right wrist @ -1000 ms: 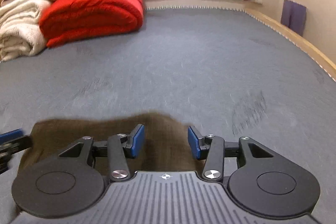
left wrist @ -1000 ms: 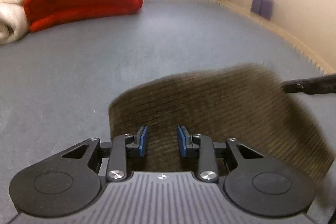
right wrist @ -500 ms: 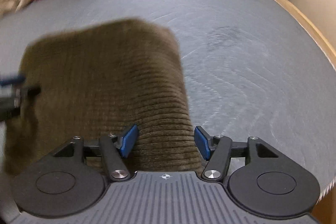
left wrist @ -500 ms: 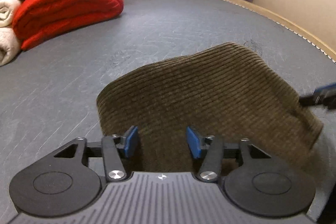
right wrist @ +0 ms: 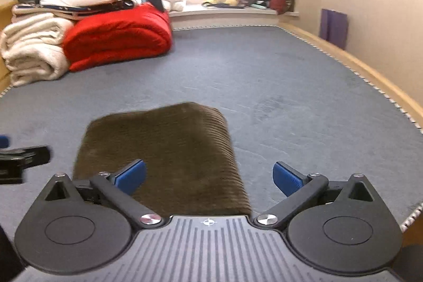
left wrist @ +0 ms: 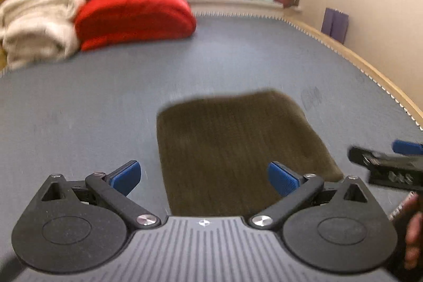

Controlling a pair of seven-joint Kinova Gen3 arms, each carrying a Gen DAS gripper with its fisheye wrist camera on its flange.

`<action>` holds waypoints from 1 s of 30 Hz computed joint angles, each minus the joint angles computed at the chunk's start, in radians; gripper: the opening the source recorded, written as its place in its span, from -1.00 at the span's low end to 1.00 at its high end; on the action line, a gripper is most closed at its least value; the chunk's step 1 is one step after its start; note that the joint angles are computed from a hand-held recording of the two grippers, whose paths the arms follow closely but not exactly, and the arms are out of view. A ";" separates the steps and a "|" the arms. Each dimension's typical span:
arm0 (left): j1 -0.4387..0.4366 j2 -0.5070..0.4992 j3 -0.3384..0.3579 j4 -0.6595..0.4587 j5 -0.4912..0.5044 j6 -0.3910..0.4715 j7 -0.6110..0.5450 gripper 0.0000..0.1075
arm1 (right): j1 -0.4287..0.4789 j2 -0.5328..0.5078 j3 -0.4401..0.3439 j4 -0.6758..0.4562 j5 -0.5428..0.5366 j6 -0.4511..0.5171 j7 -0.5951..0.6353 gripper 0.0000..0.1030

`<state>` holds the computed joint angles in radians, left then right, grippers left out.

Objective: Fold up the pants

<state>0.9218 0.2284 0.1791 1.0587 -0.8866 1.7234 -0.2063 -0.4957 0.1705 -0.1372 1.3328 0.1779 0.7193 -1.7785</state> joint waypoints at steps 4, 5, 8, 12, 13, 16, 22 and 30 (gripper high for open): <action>0.027 0.037 0.003 0.051 0.033 0.028 0.084 0.91 | -0.011 0.012 0.003 -0.007 0.031 0.053 0.012 0.97; 0.013 0.041 0.001 0.063 0.060 0.017 0.077 0.91 | -0.005 0.022 0.001 -0.020 0.020 0.075 0.028 0.97; -0.031 0.017 -0.011 0.124 0.095 -0.047 0.085 0.91 | 0.010 0.060 -0.001 -0.082 -0.025 0.150 0.070 0.97; -0.062 0.010 -0.007 0.162 0.088 -0.078 0.089 0.91 | -0.003 0.075 0.011 -0.093 -0.021 0.147 0.078 0.97; -0.074 0.008 -0.009 0.173 0.099 -0.084 0.096 0.91 | -0.012 0.075 0.018 -0.083 -0.004 0.136 0.064 0.97; -0.111 -0.015 -0.004 0.193 0.152 -0.127 0.118 0.91 | -0.019 0.096 0.028 -0.102 0.005 0.165 0.030 0.97; -0.128 -0.013 0.008 0.187 0.163 -0.135 0.110 0.91 | -0.005 0.125 0.030 -0.145 -0.035 0.197 0.008 0.97; -0.146 -0.028 0.013 0.208 0.182 -0.154 0.130 0.91 | -0.010 0.131 0.023 -0.149 -0.044 0.193 0.040 0.97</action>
